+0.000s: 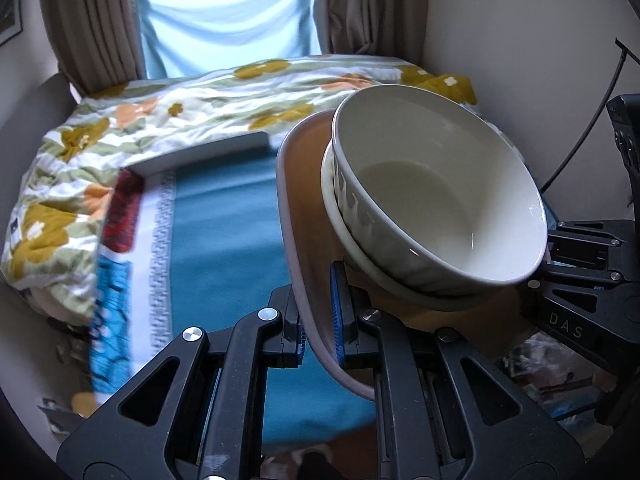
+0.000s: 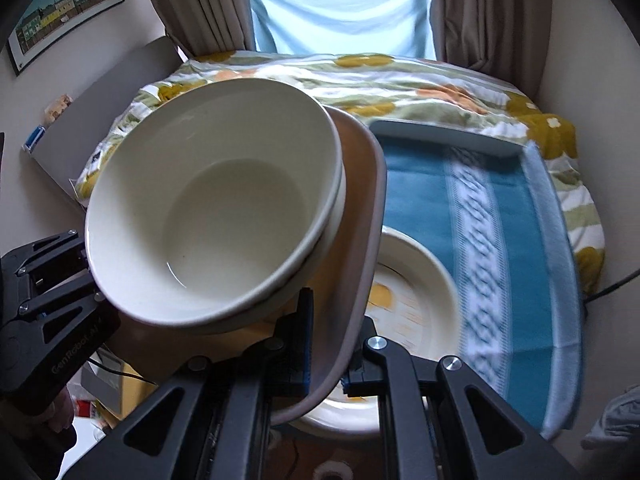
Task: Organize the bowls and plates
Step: 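Lift the mauve dish with the left tool and lower it onto the plate stack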
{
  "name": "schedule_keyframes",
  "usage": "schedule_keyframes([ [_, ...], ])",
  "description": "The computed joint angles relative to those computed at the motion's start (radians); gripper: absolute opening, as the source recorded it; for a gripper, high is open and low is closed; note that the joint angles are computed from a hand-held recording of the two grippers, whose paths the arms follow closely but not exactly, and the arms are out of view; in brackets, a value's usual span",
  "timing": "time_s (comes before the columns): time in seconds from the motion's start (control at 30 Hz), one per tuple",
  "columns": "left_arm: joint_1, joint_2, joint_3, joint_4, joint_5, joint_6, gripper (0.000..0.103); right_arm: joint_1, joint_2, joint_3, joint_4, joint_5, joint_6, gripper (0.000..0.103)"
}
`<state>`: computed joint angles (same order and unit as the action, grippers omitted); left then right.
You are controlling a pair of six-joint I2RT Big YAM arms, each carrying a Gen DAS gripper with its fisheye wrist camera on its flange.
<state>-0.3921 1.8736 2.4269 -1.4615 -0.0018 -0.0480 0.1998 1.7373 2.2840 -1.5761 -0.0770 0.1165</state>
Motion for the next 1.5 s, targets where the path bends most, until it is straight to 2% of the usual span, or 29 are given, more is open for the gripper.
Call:
schedule_keyframes([
  [0.23, -0.085, -0.022, -0.121, 0.038, -0.03, -0.111, 0.009, -0.077, -0.076, -0.166, 0.017, -0.031, -0.087, 0.011],
  [0.5, -0.099, -0.019, -0.195, 0.081, -0.052, -0.16, 0.009, -0.095, -0.093, -0.26, 0.07, -0.045, -0.134, 0.011],
  [0.73, -0.093, 0.01, -0.167, 0.043, -0.047, -0.17, 0.009, -0.105, -0.089, -0.276, 0.068, -0.057, -0.126, 0.011],
  [0.9, -0.097, 0.01, -0.165, 0.044, -0.062, -0.156, 0.009, -0.104, -0.093, -0.283, 0.074, -0.056, -0.102, 0.011],
  [1.07, -0.089, 0.001, -0.177, 0.048, -0.04, -0.161, 0.01, -0.104, -0.098, -0.288, 0.079, -0.052, -0.085, 0.011],
  [1.23, -0.086, 0.003, -0.145, 0.036, -0.069, -0.13, 0.013, -0.109, -0.089, -0.274, 0.06, -0.063, -0.06, 0.011],
  [1.37, -0.078, 0.006, -0.132, 0.021, -0.047, -0.125, 0.014, -0.114, -0.093, -0.252, 0.064, -0.052, -0.037, 0.011],
  [1.5, -0.079, -0.008, -0.14, 0.018, -0.048, -0.133, 0.014, -0.116, -0.091, -0.22, 0.036, -0.04, -0.035, 0.011],
])
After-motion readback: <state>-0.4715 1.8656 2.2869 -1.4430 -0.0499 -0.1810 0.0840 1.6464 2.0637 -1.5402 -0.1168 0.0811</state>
